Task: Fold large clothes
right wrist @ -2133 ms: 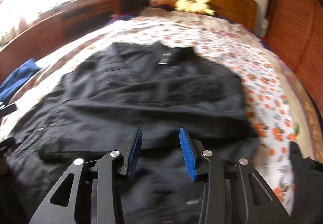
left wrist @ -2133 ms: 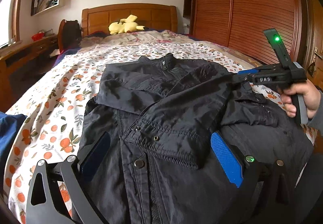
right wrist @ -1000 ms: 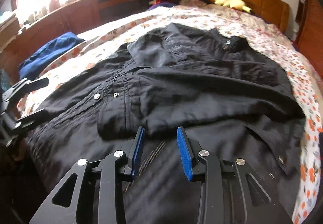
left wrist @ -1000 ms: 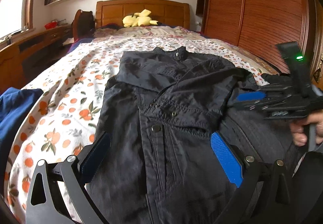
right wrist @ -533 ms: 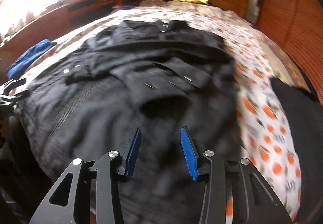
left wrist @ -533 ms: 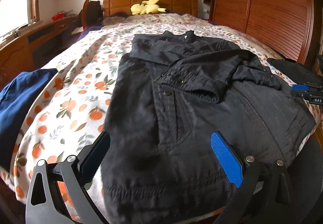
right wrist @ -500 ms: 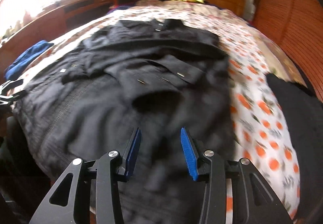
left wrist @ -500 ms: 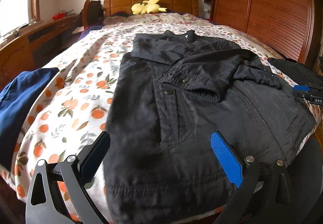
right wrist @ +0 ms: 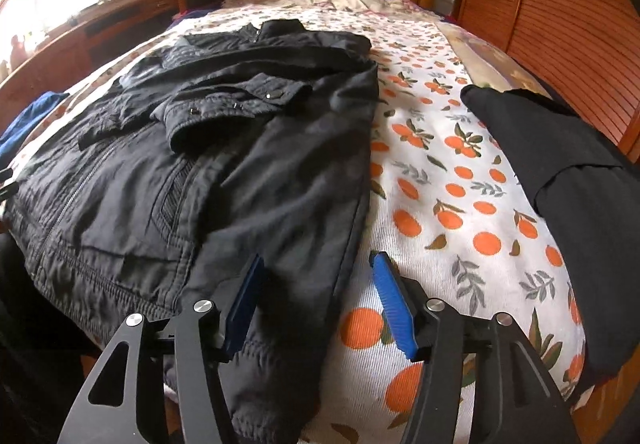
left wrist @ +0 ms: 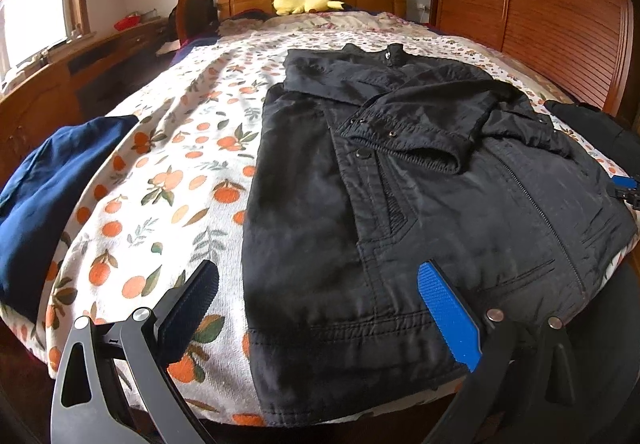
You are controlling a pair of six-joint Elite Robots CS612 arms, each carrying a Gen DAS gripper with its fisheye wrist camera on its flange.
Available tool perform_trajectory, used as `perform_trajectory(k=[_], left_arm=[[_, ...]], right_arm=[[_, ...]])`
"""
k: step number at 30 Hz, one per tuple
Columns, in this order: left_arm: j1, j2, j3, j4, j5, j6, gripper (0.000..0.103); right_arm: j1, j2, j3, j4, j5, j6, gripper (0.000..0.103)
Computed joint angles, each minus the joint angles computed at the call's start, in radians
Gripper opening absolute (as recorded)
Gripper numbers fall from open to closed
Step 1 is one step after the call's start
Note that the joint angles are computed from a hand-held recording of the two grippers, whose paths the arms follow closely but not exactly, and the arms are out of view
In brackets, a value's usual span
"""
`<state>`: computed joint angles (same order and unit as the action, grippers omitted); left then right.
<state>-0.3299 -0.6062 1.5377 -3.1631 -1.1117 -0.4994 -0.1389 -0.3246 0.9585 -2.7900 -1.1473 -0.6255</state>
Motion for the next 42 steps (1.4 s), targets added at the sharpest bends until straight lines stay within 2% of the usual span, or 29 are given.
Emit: perform_trajectory(k=[3,5,11,22,27,37,40,42], left_arm=[[0.002,0.001,0.003,0.011,-0.001,-0.013,0.100],[0.004,0.003,0.003,0.019,-0.004,-0.021,0.100],[0.007,0.006,0.006,0.015,-0.021,-0.034,0.100],[0.005,-0.002,0.028,-0.002,-0.042,-0.047,0.100],[0.000,-0.008,0.047,-0.030,-0.052,-0.043,0.088],[-0.004,-0.005,0.058,-0.074,-0.066,-0.046,0.071],[-0.003,-0.008,0.064,-0.088,-0.065,-0.056,0.060],[-0.001,-0.012,0.072,-0.095,-0.059,-0.067,0.046]], right_arm=[[0.000,-0.005,-0.001,0.045,0.026,-0.019,0.056],[0.001,-0.012,0.009,0.056,0.045,-0.036,0.049],[0.010,-0.022,0.045,-0.012,0.038,-0.052,0.049],[0.007,-0.016,0.040,-0.012,0.052,-0.040,0.049],[0.005,-0.011,0.034,-0.007,0.057,-0.040,0.050],[0.005,-0.004,0.032,-0.017,0.056,-0.041,0.051],[0.005,-0.003,0.031,-0.016,0.056,-0.039,0.051],[0.005,-0.004,0.032,-0.016,0.058,-0.038,0.049]])
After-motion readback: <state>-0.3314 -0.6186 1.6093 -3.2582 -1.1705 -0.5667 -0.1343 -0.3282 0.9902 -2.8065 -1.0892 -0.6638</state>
